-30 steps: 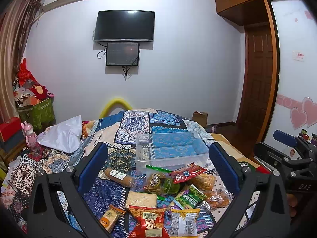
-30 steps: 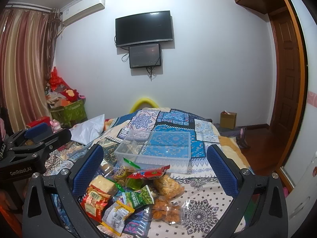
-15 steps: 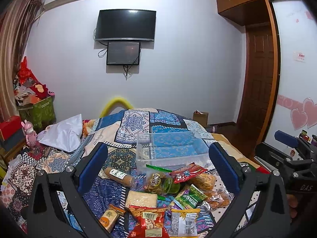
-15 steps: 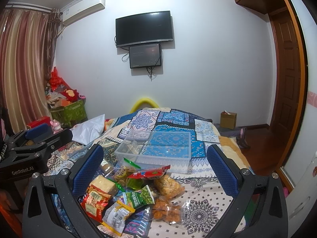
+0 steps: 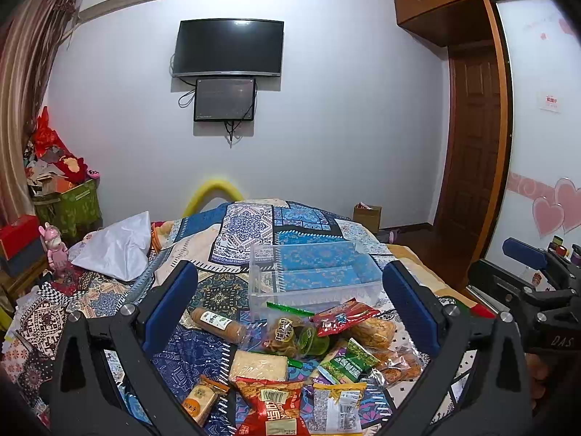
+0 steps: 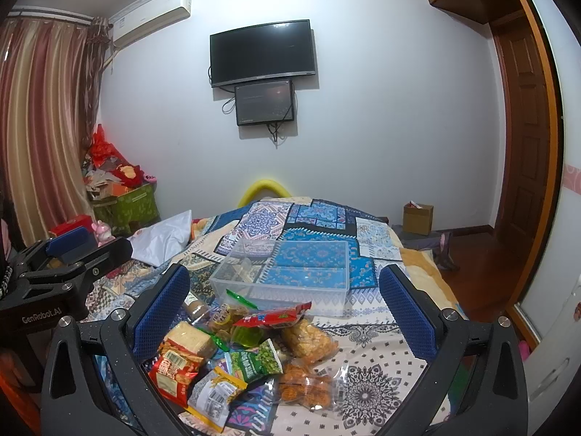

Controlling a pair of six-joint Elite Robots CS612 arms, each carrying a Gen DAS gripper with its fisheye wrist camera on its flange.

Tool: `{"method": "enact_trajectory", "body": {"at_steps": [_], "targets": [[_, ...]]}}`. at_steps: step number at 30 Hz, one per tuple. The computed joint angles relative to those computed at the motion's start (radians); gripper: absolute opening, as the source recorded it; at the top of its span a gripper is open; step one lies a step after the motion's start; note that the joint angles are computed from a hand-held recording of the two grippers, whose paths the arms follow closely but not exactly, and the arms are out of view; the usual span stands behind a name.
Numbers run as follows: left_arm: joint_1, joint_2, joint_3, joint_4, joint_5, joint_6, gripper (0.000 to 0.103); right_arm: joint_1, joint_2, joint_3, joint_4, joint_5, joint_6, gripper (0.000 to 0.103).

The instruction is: Organize snacks

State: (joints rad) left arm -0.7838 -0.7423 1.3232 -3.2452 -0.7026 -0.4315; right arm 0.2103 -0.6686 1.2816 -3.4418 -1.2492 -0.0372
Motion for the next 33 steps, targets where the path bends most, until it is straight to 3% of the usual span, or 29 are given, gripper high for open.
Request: {"method": "enact_trajectory", "body": {"at_steps": [21,33], "targets": [[0.002,-0.002,0.000,0.013,-0.010,-0.010,0.103,0.000,-0.001,0.000,0.008,0.002,0.005,0.103],[0.027,0.009,-0.014,0.081,-0.062,-0.054,0.103,-0.002,0.025,-0.040,0.074,0.002,0.002,0.103]]}}
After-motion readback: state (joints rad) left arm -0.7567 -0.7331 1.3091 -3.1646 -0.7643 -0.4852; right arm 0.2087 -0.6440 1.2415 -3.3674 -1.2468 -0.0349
